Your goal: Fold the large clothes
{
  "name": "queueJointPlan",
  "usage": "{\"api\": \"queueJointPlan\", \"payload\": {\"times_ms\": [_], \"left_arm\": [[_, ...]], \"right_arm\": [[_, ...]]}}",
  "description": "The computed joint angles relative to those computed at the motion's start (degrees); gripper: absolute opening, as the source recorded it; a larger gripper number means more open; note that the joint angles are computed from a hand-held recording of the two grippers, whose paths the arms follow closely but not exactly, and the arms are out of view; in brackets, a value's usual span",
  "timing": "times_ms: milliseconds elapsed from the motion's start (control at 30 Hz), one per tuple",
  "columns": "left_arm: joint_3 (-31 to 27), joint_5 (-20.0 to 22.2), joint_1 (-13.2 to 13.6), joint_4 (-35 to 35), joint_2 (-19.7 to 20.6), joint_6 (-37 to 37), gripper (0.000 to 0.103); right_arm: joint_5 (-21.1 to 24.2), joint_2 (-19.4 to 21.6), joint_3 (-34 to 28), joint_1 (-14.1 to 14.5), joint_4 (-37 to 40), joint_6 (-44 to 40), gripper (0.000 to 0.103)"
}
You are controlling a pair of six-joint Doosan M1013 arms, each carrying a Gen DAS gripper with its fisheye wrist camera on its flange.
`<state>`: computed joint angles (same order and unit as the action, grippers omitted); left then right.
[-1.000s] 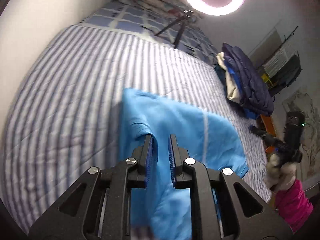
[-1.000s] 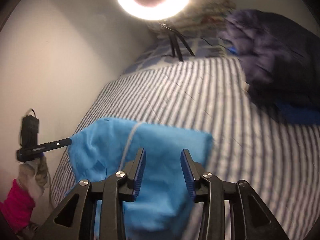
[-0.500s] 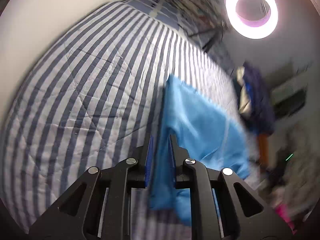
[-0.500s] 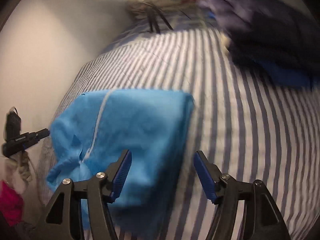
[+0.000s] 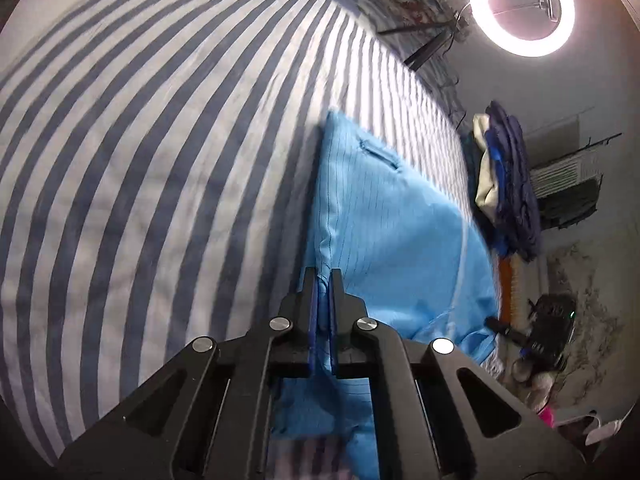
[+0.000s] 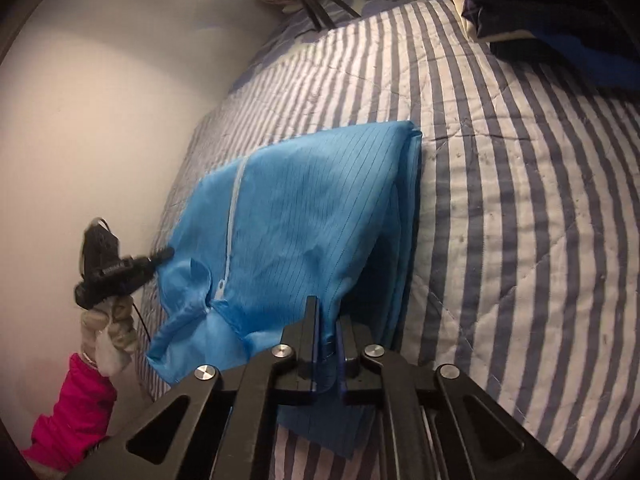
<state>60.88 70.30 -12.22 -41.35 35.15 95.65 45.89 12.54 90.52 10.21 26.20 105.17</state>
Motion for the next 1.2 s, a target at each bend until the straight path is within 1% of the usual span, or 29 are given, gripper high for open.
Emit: {"api": "queueJointPlan", "payload": {"times_ms": [67,100,167,233,267,300,333,367,433,500,567,600,633,667,733,833,900,967,1033,1067,1100,1133,1167,1200], "left_arm": [[1.16,-0.78,-0.8,3.63,-0.57,1.93,0.002],[1.26,-1.32,-1.11,4.74,-0.49,1.22,0.003],[1.09,-2.54,-1.56,6.35,-0.6,0.16,0.007],[0.92,-3.8,-2.0,8.41,-1.04,0.66,0.009],[0.99,-4.58,-2.16,9.7,-1.5,0.66,0.017],[0.93,-4.63,-2.13,10.38,-1.77,0.63,0.031],[0.87,-4.63,-1.92,10.65,-1.91,0.73,0.038],[1.55,-5.81,-1.68,10.72,-2.63,1.06,0.04],[3.13,-8.9,-1.2,11.62,-4.21,1.3,0.04],[4.58,-11.77,-0.6,9.54,-5.58,3.74,0.04],[3.89,-13.14,-1.02,8.16,-5.84,6.19,0.04],[2.92,-12.94,-1.37,6.47,-5.48,8.12,0.04],[1.94,-12.66,-1.86,5.94,-5.04,9.08,0.04],[0.53,-12.52,-2.66,6.3,-4.35,9.53,0.04],[-2.11,-12.33,-4.06,6.17,-2.71,10.24,0.039],[-6.11,-11.19,-5.96,7.28,0.21,10.89,0.039],[-8.15,-9.99,-6.8,7.12,1.96,11.16,0.039],[-9.38,-10.43,-7.98,10.37,3.3,11.25,0.039],[-10.44,-9.37,-8.66,13.17,4.66,10.1,0.039],[-11.32,-8.16,-8.97,14.57,5.61,9.23,0.039],[-12.12,-7.26,-9.36,15.85,6.55,8.6,0.036],[-11.87,-7.47,-9.37,16.16,6.67,8.79,0.034],[-11.04,-8.71,-9.29,15.45,6.47,9.55,0.033],[-10.86,-8.9,-9.2,15.06,6.44,9.77,0.033]], "right_arm": [[2.83,1.05,-0.64,0.8,-3.36,1.38,0.003],[3.8,1.68,-0.91,1.05,-4.28,2.2,0.003],[4.09,2.25,-1.39,1.72,-6.35,3.14,0.003],[4.62,2.08,-2.03,2.16,-8.05,3.5,0.003],[4.71,2.0,-2.18,2.28,-8.16,3.36,0.007],[5.3,1.76,-2.45,2.38,-8.85,3.24,0.01],[6.54,1.35,-3.03,2.87,-11.97,4.52,0.021],[6.73,0.97,-3.09,3.15,-13.74,5.32,0.039],[6.4,-0.58,-3.12,4.13,-19.97,7.6,0.04],[4.94,-1.43,-3.41,4.79,-23.88,8.79,0.04],[1.36,-1.39,-4.48,5.37,-26.92,8.78,0.04],[0.14,-1.26,-4.83,5.49,-27.52,8.58,0.04],[-2.29,-0.6,-5.78,5.65,-28.15,8.07,0.04],[-3.47,-0.26,-6.04,5.31,-27.57,6.94,0.038],[-5.31,1.99,-8.28,5.37,-26.74,4.95,0.036],[-4.98,5.41,-11.52,5.6,-27.98,3.41,0.034],[-4.65,7.46,-12.92,4.99,-24.59,1.72,0.034],[-4.3,9.16,-13.77,4.95,-24.14,1.77,0.034],[-2.94,10.61,-14.73,5.09,-25.58,2.59,0.034],[-1.63,11.43,-15.18,5.06,-25.98,2.92,0.033],[-0.66,12.05,-15.43,5.04,-26.44,3.25,0.033],[0.06,12.31,-15.47,4.92,-26.46,3.24,0.03],[0.22,12.58,-15.26,4.81,-26.33,3.48,0.029],[0.18,12.6,-14.99,4.81,-26.29,3.65,0.029]]}}
